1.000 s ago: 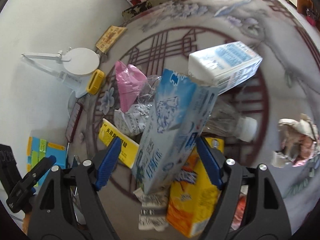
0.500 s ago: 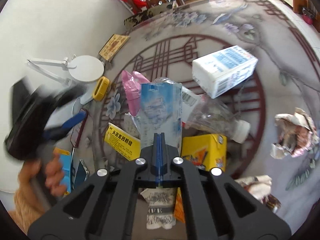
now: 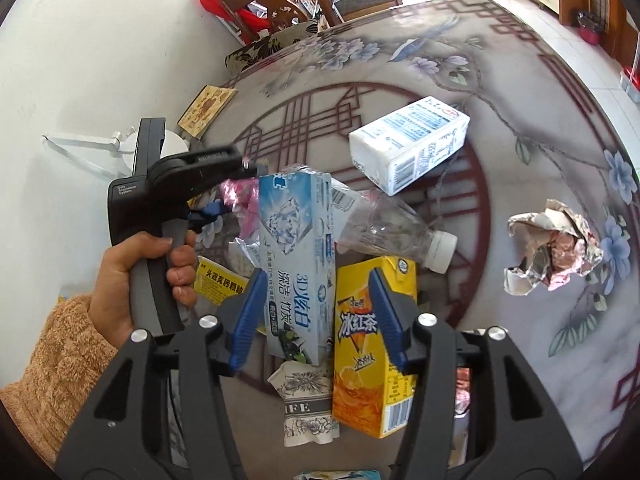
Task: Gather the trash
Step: 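Grasp the blue toothpaste box with right tool while left grasps pink wrapper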
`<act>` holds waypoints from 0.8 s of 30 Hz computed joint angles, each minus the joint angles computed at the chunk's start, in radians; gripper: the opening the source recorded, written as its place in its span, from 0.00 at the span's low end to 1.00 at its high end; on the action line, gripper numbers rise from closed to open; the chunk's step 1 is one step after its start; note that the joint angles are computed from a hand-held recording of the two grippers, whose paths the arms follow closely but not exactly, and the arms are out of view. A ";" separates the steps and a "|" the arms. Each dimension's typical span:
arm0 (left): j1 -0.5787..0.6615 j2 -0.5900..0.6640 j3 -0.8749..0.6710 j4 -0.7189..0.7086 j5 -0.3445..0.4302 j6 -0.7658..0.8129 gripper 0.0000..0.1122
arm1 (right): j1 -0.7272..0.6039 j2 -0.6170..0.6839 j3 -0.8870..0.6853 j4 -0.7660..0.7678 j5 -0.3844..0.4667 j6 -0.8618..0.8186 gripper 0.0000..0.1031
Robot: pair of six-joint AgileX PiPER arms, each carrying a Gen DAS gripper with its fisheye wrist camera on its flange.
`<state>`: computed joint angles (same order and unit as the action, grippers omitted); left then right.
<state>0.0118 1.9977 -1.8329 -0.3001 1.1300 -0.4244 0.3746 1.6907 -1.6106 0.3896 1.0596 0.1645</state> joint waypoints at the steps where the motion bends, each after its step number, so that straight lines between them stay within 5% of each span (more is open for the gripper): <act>1: 0.012 -0.014 0.022 -0.032 -0.005 0.026 0.17 | 0.007 0.008 -0.011 -0.003 0.003 0.003 0.52; 7: 0.072 -0.177 0.211 -0.128 -0.091 0.176 0.07 | 0.080 0.104 -0.123 -0.080 0.024 0.051 0.61; 15: 0.116 -0.450 0.384 -0.141 -0.132 0.251 0.06 | 0.168 0.255 -0.270 -0.227 0.081 0.150 0.68; 18: 0.121 -0.543 0.456 -0.111 -0.141 0.252 0.07 | 0.179 0.277 -0.291 -0.250 0.088 0.151 0.49; 24: 0.117 -0.637 0.537 -0.092 -0.130 0.267 0.07 | 0.143 0.231 -0.238 -0.136 0.060 0.067 0.44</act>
